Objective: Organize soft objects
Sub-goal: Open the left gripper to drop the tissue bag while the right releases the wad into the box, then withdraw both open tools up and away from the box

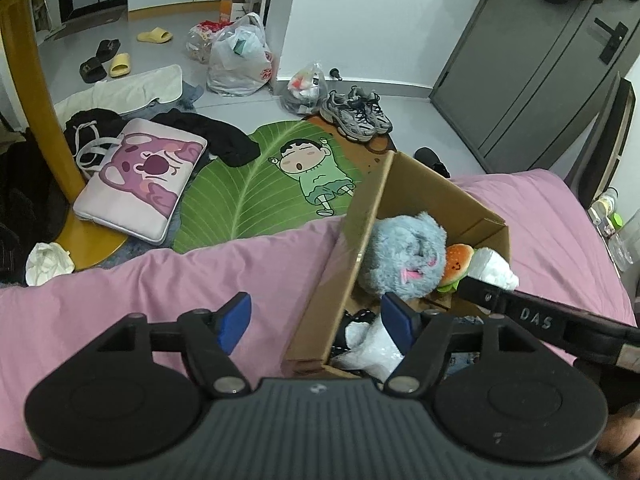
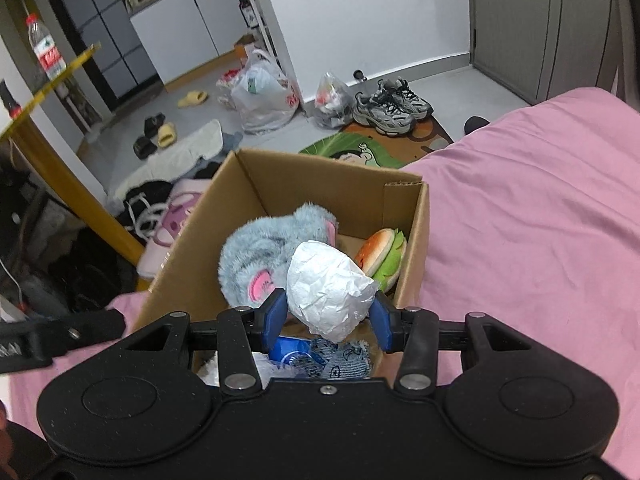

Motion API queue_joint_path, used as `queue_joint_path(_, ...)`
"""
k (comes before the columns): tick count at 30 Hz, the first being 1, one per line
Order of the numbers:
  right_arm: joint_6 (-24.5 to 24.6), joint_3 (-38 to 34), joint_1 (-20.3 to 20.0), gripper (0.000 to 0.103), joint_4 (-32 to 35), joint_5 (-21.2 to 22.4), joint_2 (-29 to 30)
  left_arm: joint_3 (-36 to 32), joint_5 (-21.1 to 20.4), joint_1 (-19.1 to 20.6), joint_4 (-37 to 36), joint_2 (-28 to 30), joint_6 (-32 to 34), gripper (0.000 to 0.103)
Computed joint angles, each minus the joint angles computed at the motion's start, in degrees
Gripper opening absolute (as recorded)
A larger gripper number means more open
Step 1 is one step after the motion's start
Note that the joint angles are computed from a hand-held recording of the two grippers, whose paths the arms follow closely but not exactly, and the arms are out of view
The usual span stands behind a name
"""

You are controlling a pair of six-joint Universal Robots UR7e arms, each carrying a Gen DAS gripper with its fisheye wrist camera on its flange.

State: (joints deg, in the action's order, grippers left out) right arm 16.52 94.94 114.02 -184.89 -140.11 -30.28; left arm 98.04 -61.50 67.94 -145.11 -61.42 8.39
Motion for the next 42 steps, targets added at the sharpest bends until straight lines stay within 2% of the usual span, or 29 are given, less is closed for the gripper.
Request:
queue_joint_path(9,-0.4,-3.3,0.7,0.048,5.0,-3.4,1.8,-2.2,-0.8,1.2,1.8,0.7,-0.4,0.07)
queue_joint_path(13,1.2,-3.2,0.8,0.054,6.5,-3.3,1.3,-2.4,-0.8,1.3,2.1,1.0,0.0,0.07)
queue_joint_path(16,0.7,-2.9,1.1,0.059,5.2,-3.1,1.2,-2.4,-0.5,1.3,2.3,1.1,-0.1,0.07)
queue_joint_path(26,2.4,-0.9,2.3,0.06,2.2,-2.2,0.2,-1.7,1.1,-0.2,4.1,0.0,-0.2,0.07)
queue_joint_path(30,4.1,1.3,2.8,0.063,0.0,-0.6,-1.2,-1.0,1.6,-1.1,4.5,-1.0,0.0,0.082)
queue_joint_path(34,5.9,2.9,3.7,0.076,-0.8,-1.3,-2.2,-0.2,2.2,-2.1,5.4,-2.5,0.2,0.088)
queue_joint_path(42,8.1,5.1,5.9,0.09,-2.1,-3.3,-4.1,1.5,2.1,-3.9,7.5,-5.3,0.1,0.092)
